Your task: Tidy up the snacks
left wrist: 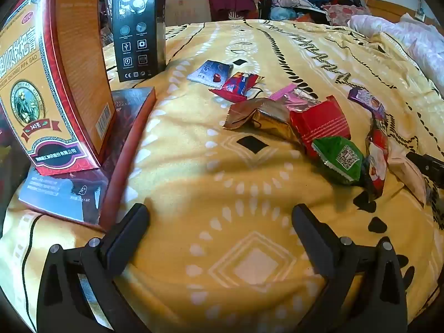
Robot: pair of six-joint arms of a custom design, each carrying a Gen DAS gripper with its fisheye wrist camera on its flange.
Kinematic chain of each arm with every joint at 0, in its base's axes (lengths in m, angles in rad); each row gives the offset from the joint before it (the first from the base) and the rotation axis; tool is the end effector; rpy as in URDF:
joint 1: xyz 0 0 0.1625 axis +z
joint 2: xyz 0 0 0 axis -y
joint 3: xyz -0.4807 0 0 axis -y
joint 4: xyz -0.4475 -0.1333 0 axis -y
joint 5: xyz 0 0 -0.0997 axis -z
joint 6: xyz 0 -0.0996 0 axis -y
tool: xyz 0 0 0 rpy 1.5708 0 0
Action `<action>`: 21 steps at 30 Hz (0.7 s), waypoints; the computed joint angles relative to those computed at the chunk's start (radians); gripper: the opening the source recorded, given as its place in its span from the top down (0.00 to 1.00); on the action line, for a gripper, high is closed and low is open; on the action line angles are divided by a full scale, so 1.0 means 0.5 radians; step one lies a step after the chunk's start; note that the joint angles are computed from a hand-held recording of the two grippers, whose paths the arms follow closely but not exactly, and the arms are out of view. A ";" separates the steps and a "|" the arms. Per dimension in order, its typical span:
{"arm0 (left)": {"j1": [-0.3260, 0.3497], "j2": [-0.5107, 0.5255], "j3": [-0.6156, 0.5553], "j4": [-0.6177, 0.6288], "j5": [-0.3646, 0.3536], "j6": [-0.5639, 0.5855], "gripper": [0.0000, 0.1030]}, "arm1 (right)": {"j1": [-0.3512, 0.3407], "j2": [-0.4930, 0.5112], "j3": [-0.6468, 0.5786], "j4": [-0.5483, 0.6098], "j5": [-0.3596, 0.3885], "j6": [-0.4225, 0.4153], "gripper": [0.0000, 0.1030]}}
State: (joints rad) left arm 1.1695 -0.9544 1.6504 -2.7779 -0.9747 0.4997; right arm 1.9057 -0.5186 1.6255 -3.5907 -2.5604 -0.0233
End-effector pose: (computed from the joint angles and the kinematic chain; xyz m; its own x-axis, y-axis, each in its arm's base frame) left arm -0.1182 -0.7630 0.2447 -0.5995 0.4466 -0.6642 0.7155 0.6710 -0.1947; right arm 0.2846 -0.6654 0.0460 -0.7310 0.4306 0.5293 -0.2180 0.5876 -0.7792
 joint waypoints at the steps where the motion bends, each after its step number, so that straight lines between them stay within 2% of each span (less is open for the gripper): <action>1: 0.000 0.000 0.001 -0.004 0.000 0.002 0.00 | 0.001 0.002 -0.003 0.011 -0.014 -0.002 0.00; 9: 0.011 -0.016 0.005 0.010 -0.033 -0.005 0.00 | 0.000 0.022 -0.038 0.034 -0.021 0.001 0.00; 11: 0.017 -0.025 0.010 0.010 -0.046 -0.003 0.00 | -0.008 0.001 0.010 -0.030 0.010 -0.015 0.00; 21: 0.023 -0.011 0.001 -0.003 -0.032 0.016 0.00 | 0.000 -0.005 0.007 -0.035 0.032 -0.005 0.00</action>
State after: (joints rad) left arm 1.1808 -0.9597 1.6510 -2.7792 -0.9907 0.5075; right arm 1.9056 -0.5209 1.6288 -3.6084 -2.5445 -0.0256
